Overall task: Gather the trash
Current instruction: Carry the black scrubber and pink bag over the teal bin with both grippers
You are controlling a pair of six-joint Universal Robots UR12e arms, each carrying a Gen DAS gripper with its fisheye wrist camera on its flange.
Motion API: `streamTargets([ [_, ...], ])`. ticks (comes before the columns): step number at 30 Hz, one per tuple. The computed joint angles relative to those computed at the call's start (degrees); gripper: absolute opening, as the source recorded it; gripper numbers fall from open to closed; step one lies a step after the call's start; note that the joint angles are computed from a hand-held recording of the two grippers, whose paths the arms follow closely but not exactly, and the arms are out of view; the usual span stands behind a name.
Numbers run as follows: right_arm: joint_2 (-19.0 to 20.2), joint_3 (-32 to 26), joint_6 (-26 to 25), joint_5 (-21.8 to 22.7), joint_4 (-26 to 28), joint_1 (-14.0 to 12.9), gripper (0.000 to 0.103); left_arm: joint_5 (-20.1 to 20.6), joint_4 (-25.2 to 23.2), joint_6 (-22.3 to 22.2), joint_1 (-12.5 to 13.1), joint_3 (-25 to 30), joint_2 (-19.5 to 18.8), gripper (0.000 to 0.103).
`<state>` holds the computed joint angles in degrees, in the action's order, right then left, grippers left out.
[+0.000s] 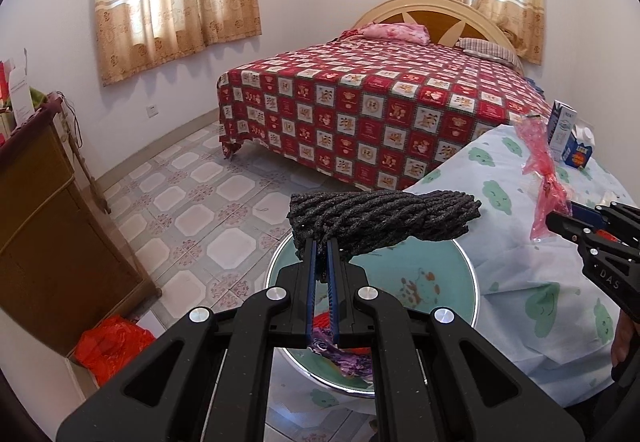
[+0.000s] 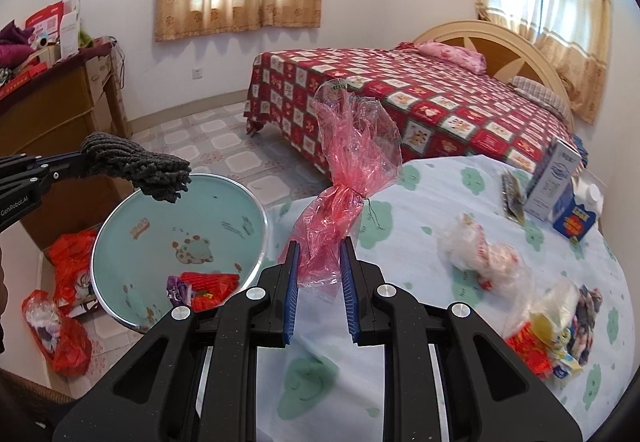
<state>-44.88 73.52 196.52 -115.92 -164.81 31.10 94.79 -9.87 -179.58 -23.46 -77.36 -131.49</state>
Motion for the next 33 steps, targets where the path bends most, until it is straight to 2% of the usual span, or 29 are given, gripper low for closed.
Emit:
streamTargets([
  [17,3.18,-6.35,-3.6,2.0,2.84,0.78,0.02,1.37,0.07,-0.56,0.69,-0.97,0.22,0.005],
  [33,4.17,-7.99,-4.69,2.84,3.71,1.0,0.02,1.69,-0.04,-1.28,0.98,-0.99,0.23,0.005],
])
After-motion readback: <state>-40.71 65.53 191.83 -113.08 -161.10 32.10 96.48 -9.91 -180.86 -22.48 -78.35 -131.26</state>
